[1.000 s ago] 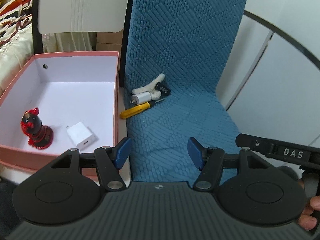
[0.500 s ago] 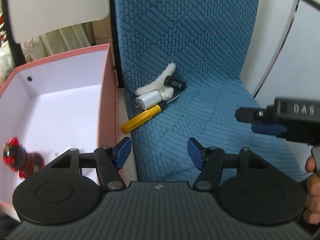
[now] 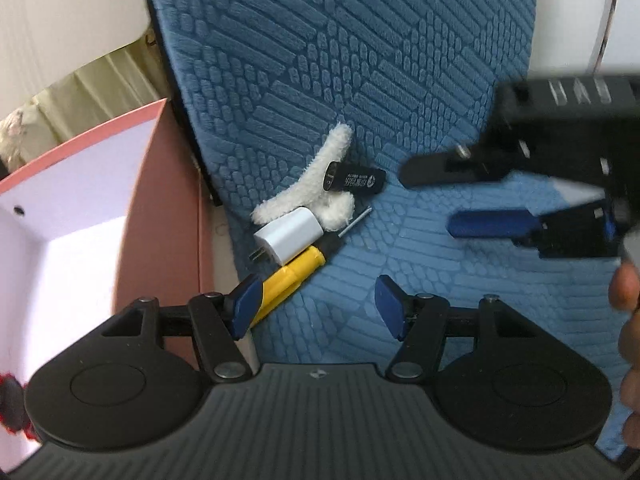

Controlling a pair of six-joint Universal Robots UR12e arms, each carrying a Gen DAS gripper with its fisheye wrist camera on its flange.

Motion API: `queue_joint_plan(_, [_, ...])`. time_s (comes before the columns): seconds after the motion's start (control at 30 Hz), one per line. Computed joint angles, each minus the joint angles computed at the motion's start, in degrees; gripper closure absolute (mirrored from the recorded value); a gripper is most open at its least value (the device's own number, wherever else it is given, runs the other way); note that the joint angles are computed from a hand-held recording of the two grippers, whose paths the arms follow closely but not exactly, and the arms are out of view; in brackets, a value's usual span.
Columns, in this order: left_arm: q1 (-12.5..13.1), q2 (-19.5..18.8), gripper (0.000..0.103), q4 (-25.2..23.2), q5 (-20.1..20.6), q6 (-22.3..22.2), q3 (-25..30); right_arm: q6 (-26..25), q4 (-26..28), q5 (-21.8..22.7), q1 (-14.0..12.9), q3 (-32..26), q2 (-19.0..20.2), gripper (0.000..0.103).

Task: Organize rigid objects
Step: 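Grasp the yellow screwdriver with the left tool while the right tool grasps the black USB stick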

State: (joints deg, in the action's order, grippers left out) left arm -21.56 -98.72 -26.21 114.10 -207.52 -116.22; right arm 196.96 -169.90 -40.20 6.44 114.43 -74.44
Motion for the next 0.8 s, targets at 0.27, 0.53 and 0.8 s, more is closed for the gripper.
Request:
queue_joint_plan(0.27, [0.9, -2.8, 0.036, -1.6, -0.3, 1.2, 1.4, 8.6, 0.2, 3.6, 1.2, -5.5, 5.5, 0.046])
queue_joint_plan(0.53, [2.3, -4.0, 0.036, -2.8, -0.7, 0.5, 1.9, 16.1, 2.4, 2.2, 1.9, -8.5, 8.5, 0.054])
queue_joint_plan(0.8, [3.7, -4.7, 0.036, -2.4, -2.8, -0.8, 2.0, 19.4, 3.1, 0.5, 3.0, -10.7, 10.2, 0.059])
